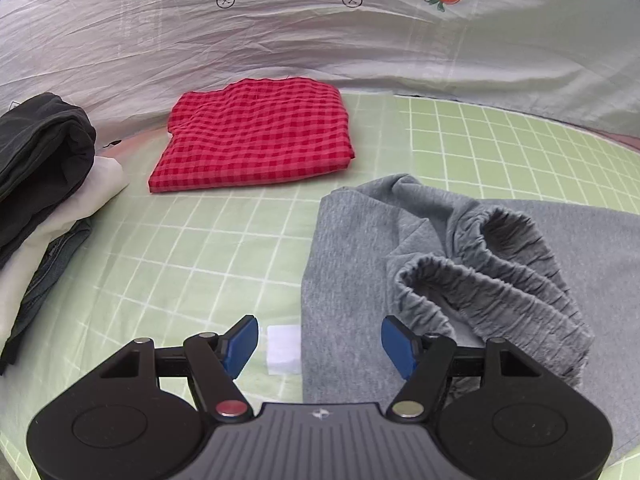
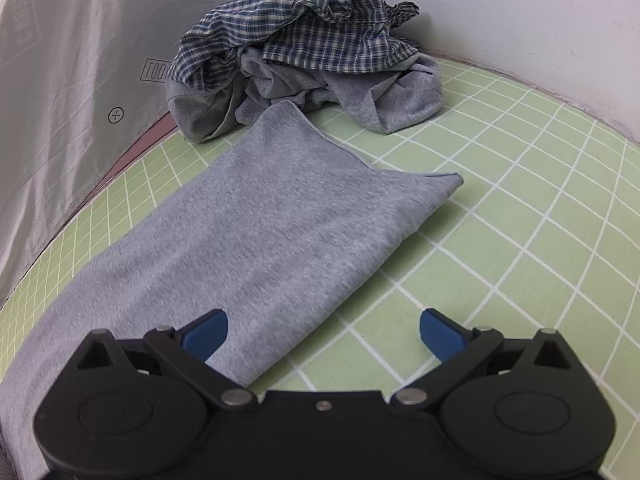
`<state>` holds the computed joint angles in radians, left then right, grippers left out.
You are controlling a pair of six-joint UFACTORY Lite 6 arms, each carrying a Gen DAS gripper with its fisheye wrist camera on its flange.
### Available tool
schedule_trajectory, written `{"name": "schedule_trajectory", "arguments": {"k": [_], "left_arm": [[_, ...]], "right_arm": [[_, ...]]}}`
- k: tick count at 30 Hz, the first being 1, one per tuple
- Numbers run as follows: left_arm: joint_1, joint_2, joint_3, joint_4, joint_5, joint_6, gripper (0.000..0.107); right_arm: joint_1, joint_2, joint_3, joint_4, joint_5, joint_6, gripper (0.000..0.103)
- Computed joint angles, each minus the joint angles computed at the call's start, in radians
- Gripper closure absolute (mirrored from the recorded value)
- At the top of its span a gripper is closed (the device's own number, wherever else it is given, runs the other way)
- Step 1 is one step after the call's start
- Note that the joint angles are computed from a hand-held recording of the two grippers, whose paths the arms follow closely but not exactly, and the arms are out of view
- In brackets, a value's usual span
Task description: Fold clothes
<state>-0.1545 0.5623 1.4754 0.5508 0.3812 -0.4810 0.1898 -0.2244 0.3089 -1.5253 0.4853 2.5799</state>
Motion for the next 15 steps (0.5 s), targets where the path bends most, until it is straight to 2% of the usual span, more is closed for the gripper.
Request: {"name": "schedule_trajectory", "arguments": {"k": [7, 11, 15], "left_arm": [[-0.029, 0.099, 0.079, 0.079, 0.014, -0.043, 0.038], [-0.121, 0.157, 0.152, 0.161, -0.006, -0.083, 0.038], [-0.212, 0.228, 0.258, -0.018, -0.037, 0.116, 0.037]], "right_arm": [[0.001, 0.045, 0.03, 0.016, -0.002, -0.03, 0.0], [0.0, 0.033, 0.027, 0.04, -0.001, -0.047, 0.0], [-0.011, 0.019, 0.018, 0.039, -0.005, -0.039, 0.0]]}}
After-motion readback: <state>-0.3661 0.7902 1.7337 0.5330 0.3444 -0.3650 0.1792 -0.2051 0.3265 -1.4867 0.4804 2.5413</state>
